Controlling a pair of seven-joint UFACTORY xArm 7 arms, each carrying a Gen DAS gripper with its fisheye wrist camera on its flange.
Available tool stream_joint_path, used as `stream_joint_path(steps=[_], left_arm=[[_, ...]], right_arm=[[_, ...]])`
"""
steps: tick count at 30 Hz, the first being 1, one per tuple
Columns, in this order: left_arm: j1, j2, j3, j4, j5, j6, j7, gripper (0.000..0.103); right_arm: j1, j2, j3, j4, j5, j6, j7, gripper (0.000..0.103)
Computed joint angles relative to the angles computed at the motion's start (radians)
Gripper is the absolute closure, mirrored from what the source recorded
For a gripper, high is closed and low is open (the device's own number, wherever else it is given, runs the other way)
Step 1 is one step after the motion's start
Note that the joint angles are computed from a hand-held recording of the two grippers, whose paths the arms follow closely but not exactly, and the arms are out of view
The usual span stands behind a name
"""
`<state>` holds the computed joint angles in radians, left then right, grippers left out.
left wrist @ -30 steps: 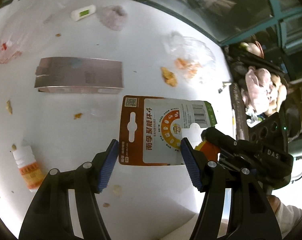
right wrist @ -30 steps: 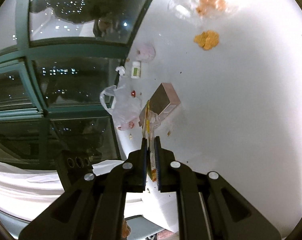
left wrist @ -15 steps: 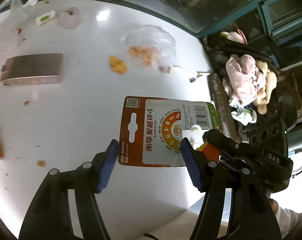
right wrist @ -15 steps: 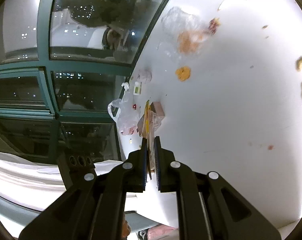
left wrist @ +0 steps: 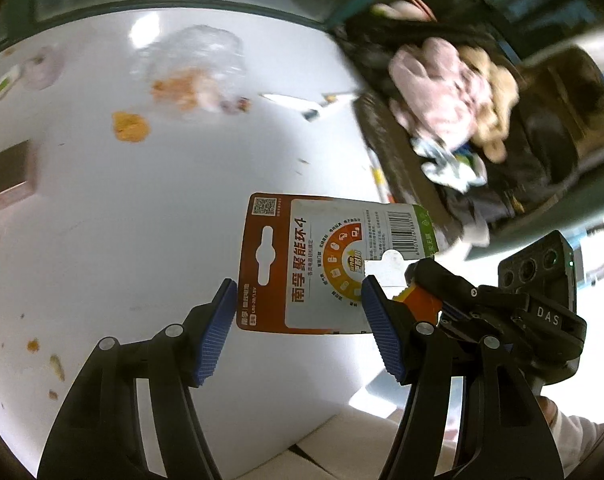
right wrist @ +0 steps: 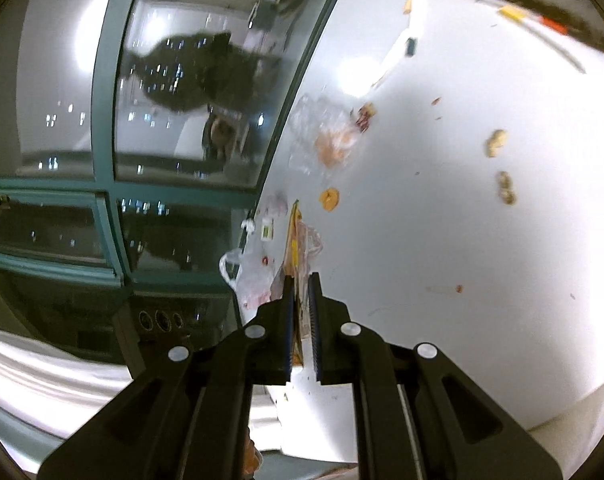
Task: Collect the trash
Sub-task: 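Lift the blister card with the right gripper and carry it to the bin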
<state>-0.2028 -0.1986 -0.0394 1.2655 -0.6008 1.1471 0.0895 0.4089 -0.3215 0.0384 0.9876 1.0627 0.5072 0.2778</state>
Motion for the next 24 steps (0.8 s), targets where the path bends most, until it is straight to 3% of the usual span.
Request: stream_joint_path(steps=[6,9,11,17,24], left_arm=[[-0.029,-0.012,-0.001,-0.013,-0.052,0.062,0.106,0.042],[-0.046,-0.032,-0.01,-0.029,-0.064,0.09,0.161,0.042],[-0.058,-0.042,-0.012,-0.042,-0.079,0.113,0.188,0.042],[-0.107,-0.068,-0.039,-0.073,-0.117,0.157,0.232,0.042],[-0.181,-0.043,-0.101,-0.026,-0.115,0.143,0.239,0.042]], right_arm=[[-0.049,-0.185,0.111,-0.175,-0.184,-0.142,0.3,0.093],[-0.103,-0.295,0.182,-0.264,-0.285,-0.166,0.48,0.093],[-0.154,-0.382,0.236,-0.316,-0.353,-0.146,0.608,0.093],[-0.242,-0.618,0.312,-0.417,-0.499,-0.033,0.876,0.093],[-0.271,-0.871,0.291,-0.516,-0.637,0.087,1.048,0.094]])
